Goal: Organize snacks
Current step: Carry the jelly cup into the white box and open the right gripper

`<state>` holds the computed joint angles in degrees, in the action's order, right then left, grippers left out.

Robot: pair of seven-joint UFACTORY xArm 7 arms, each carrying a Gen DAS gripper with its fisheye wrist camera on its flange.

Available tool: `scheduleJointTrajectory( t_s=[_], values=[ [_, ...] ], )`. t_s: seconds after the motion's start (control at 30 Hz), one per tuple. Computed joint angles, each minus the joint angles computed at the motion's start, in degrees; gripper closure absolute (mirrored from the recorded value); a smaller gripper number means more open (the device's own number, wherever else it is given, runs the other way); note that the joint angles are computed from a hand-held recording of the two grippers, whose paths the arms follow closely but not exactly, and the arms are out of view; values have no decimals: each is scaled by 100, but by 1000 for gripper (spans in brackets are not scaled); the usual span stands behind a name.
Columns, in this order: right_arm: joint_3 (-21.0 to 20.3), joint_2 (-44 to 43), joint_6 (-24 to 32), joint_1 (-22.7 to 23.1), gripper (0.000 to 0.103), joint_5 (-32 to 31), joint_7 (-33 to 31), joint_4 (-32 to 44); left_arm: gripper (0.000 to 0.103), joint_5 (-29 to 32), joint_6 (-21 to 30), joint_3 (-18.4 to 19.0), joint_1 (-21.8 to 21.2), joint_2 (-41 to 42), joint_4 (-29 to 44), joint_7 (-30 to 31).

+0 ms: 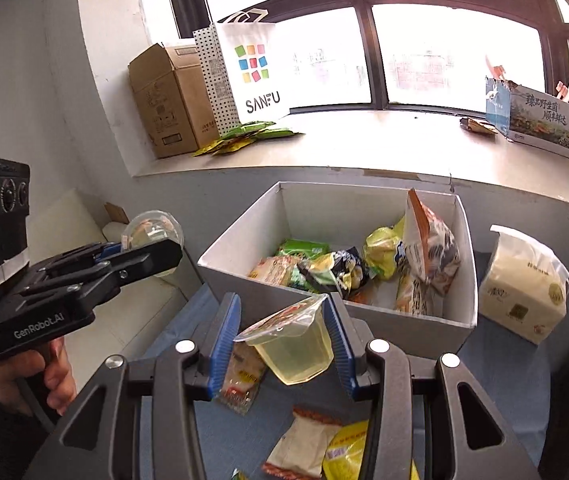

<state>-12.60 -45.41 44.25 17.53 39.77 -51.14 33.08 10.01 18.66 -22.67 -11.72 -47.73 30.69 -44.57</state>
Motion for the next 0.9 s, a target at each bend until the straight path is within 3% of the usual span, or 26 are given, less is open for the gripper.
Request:
scheduleJointTrajectory(
  t_s=[0.2, 0.37, 0.43, 0.47, 0.53, 0.57, 0.67, 0.9],
  values=[
    [179, 1268, -608, 219, 56, 268, -34, 821, 69, 221, -241, 224, 517, 1335, 884, 313],
    [444, 2201, -799, 148, 55, 560, 26, 1549, 69, 571, -327, 164, 1000, 2083, 1342, 82],
    [534, 2550, -779, 84, 55, 694, 99, 1867, 65, 646, -150, 230, 1003, 2294, 1468, 41],
    [608, 2718, -786, 15, 52, 727, 216, 2031, 44, 625, -47, 305, 947, 2378, 1504, 16],
    [746, 3022, -786, -142, 28, 773, 502, 2334, 16, 662, 13, 406, 930, 2397, 1440, -156],
    [833, 3160, -720, -266, 2, 734, 719, 2482, 0, 663, -13, 473, 882, 2349, 1354, -191],
    [782, 3281, -295, -392, 0, 1222, 531, 2660, 0, 750, 112, 555, 782, 2263, 1252, -108],
    [1004, 2848, -542, -508, 0, 1158, 154, 2273, 0, 1238, 586, 324, 773, 2050, 1225, -226]
  ],
)
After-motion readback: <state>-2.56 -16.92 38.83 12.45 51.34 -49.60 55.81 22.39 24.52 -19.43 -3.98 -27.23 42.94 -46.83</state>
